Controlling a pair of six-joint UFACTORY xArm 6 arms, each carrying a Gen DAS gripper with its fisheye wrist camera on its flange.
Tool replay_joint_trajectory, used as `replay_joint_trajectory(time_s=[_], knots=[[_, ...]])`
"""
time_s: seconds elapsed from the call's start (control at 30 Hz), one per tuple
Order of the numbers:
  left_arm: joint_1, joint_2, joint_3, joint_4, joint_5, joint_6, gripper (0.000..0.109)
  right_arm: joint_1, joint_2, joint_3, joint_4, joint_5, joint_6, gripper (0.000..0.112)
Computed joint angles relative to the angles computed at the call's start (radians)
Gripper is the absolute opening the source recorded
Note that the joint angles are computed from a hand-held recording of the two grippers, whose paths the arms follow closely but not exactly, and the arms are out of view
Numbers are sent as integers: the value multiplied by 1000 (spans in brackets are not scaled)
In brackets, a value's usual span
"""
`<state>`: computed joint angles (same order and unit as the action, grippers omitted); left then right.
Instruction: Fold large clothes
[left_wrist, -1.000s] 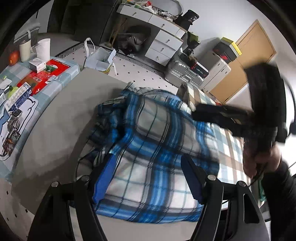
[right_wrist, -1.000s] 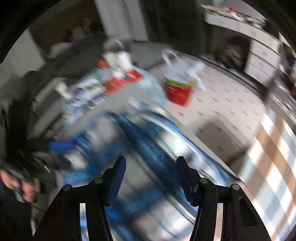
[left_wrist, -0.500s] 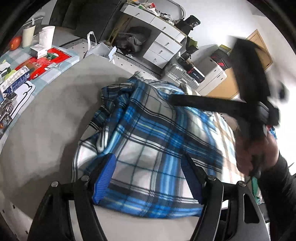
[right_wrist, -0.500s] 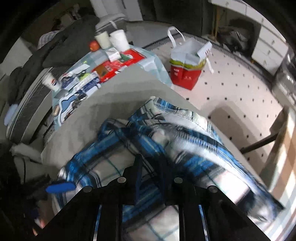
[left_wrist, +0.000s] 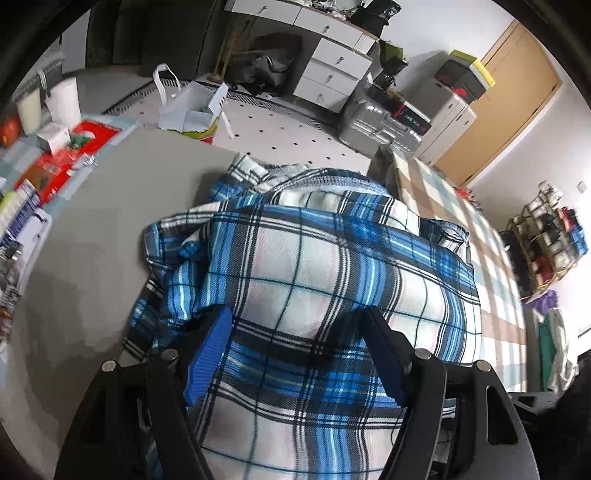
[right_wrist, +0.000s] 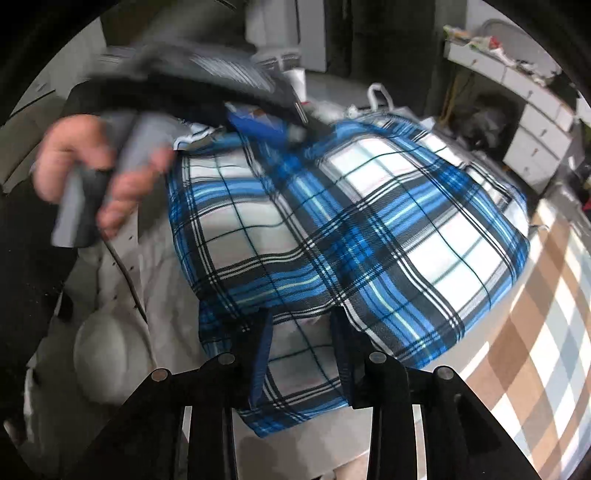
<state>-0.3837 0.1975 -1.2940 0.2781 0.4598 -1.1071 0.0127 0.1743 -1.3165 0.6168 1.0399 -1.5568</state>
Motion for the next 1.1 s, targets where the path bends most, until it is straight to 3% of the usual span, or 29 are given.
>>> replay_joint_trajectory(time_s=[0.07, 0.17, 0.2, 0.27, 0.33, 0.43, 0.5, 0.6, 0.67, 0.7, 0.77, 0.83, 0.87, 0.9, 0.97, 1.03, 1.1], knots=[[-11, -36, -6, -12, 13, 8, 68, -28, -3, -32, 20, 76, 2, 32], [-29, -55, -9, 58, -74, -71, 68, -60, 1, -51, 7, 152, -29, 32], [-36, -30, -42, 14, -60, -22, 68, -50, 16, -46, -34, 138, -11, 32], [-56, 70, -175, -86, 60, 117, 68, -54, 30, -28, 8, 123, -51, 32], [-56, 149, -230, -115, 118, 162, 68, -62, 61, -77, 8, 175, -8, 32], [-59, 78, -134, -25, 48, 69, 68, -96, 135, -222, -9, 332, 90, 28], [-69, -3, -45, 57, 3, -52, 68, -134, 173, -308, 79, 381, 119, 32], [-96, -119, 75, 252, -55, -269, 68, -130, 221, -399, 176, 282, 189, 44], [-124, -137, 128, 207, -97, -234, 68, -100, 295, -495, 148, 262, 283, 44], [-134, -119, 129, 122, -92, -161, 68, -66, 325, -515, 90, 200, 331, 44], [-140, -66, 112, 69, -52, -108, 68, -22, 324, -446, 13, 77, 330, 44], [-119, -71, 163, 184, -143, -207, 71, 5, 250, -309, 36, -75, 201, 45], [-114, -65, 171, 221, -164, -239, 70, 11, 225, -268, 36, -108, 177, 45], [-115, -68, 163, 215, -144, -230, 71, 9, 217, -268, 27, -100, 195, 45], [-139, -76, 115, 213, -19, -271, 71, -29, 232, -338, 33, 27, 259, 45], [-181, -79, 53, 334, 121, -390, 71, -79, 217, -359, 91, 122, 237, 45], [-259, -79, -18, 486, 264, -498, 71, -135, 136, -294, 207, 158, 118, 45]])
